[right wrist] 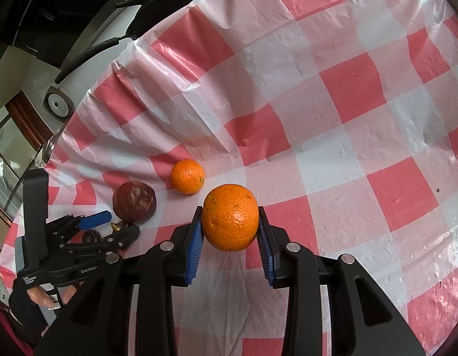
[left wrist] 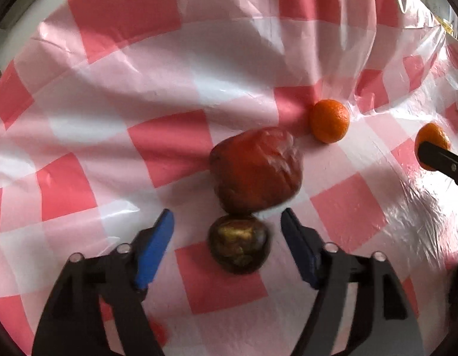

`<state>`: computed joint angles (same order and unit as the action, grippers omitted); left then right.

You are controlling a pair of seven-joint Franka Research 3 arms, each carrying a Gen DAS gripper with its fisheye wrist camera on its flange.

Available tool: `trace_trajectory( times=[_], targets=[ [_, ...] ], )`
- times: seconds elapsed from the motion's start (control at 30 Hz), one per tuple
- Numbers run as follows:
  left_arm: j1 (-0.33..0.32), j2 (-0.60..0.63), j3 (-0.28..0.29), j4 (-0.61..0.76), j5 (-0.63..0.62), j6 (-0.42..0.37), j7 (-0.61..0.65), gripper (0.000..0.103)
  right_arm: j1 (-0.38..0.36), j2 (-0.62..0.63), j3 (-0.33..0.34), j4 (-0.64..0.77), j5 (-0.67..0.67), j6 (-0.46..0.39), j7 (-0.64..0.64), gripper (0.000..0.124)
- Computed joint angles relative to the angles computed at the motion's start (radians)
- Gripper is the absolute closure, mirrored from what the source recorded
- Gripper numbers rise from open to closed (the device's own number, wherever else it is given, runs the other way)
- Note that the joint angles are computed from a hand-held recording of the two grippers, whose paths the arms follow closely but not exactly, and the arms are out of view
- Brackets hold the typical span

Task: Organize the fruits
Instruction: 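Lower the left tool onto a dark brown fruit and close it, then carry the small orange and dark brown fruit in both tools over the white box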

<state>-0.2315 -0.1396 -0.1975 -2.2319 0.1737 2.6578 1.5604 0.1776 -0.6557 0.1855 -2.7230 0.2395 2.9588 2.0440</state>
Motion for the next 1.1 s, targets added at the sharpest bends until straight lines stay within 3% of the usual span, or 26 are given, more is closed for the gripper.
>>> trace_trajectory(
  times=[0.03, 0.1, 0.23, 0.3, 0.4, 0.5, 0.57, 0.67, 0.77, 0.87, 0.9, 1.1],
  targets=[
    [-0.013, 0.011, 0.008, 0.013, -0.045, -0.022, 0.049, 0.028, -0.001, 0.001, 0.000, 0.001, -0.001, -0.003, 0.000, 0.089],
    [-0.010, 0.013, -0.001, 0.010, -0.020, -0.010, 0.045, 0.033, -0.003, 0.002, 0.001, 0.002, -0.002, -0.002, 0.002, 0.089],
    [-0.036, -0.020, 0.015, -0.035, -0.153, 0.016, 0.106, 0.061, -0.004, 0.001, 0.002, 0.001, -0.004, 0.000, 0.005, 0.089],
    [-0.033, -0.045, 0.007, -0.079, -0.142, 0.057, 0.076, 0.061, -0.002, 0.001, 0.001, 0.001, -0.003, 0.002, 0.005, 0.089],
    [-0.022, -0.125, -0.021, -0.179, -0.084, 0.115, -0.062, 0.061, 0.003, 0.002, -0.004, 0.000, -0.001, 0.007, 0.001, 0.089],
    [0.024, -0.277, -0.113, -0.314, 0.033, 0.163, -0.338, 0.061, 0.004, 0.002, -0.004, 0.001, 0.001, 0.007, -0.001, 0.089],
    [0.038, -0.376, -0.168, -0.375, 0.075, 0.148, -0.484, 0.061, 0.003, 0.001, -0.002, 0.000, 0.002, 0.006, 0.001, 0.089],
    [-0.019, -0.472, -0.171, -0.440, 0.031, 0.113, -0.639, 0.061, 0.004, 0.001, -0.003, -0.002, 0.003, 0.011, 0.000, 0.089],
    [-0.013, -0.541, -0.249, -0.482, 0.080, 0.057, -0.832, 0.061, 0.005, -0.005, -0.004, -0.006, 0.006, 0.015, 0.000, 0.089],
    [-0.074, -0.554, -0.155, -0.523, 0.047, 0.091, -0.822, 0.061, 0.009, -0.003, -0.007, -0.006, 0.008, 0.018, -0.005, 0.089],
    [-0.058, -0.543, -0.163, -0.514, 0.075, 0.096, -0.840, 0.061, 0.010, -0.001, -0.008, -0.004, 0.009, 0.018, -0.006, 0.089],
    [-0.112, -0.588, -0.098, -0.543, 0.104, 0.101, -0.863, 0.061, 0.014, -0.003, -0.012, -0.007, 0.015, 0.019, -0.014, 0.089]
  ],
)
